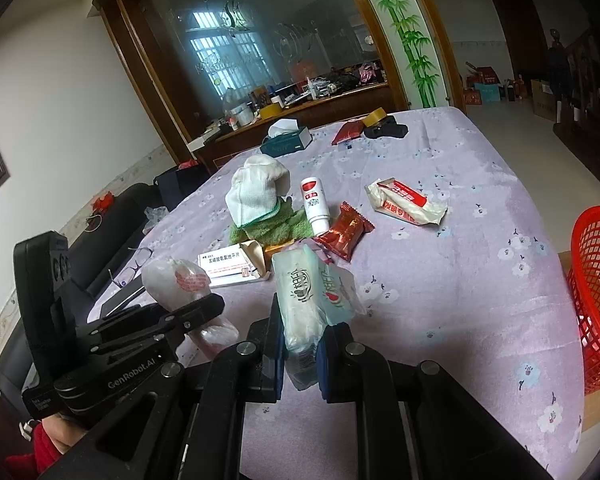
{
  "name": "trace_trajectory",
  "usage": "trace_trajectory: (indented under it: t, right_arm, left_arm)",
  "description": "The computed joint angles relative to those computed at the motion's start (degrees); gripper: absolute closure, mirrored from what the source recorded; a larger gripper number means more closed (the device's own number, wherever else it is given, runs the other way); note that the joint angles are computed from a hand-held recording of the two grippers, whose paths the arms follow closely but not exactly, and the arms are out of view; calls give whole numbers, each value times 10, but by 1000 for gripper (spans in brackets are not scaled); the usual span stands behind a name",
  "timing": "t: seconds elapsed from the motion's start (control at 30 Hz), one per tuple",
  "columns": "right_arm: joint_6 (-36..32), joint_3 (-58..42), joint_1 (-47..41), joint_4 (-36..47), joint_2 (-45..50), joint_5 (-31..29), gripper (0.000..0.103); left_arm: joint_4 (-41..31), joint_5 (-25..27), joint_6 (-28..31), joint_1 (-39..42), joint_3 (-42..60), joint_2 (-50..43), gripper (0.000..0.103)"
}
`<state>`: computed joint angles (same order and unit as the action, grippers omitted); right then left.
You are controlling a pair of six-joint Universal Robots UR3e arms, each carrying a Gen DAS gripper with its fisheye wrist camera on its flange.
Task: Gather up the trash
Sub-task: 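Lift the plastic bag and tissue pack off the table with both tools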
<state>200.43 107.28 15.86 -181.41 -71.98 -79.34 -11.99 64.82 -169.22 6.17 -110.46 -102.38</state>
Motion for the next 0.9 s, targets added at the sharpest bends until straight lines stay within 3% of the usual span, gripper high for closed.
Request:
trace_trajectory:
  t: [0.9]
  right_arm:
    - [11, 7, -2, 4, -23, -20, 90]
  left_arm:
    - [-4, -14, 5, 2, -5, 24, 75]
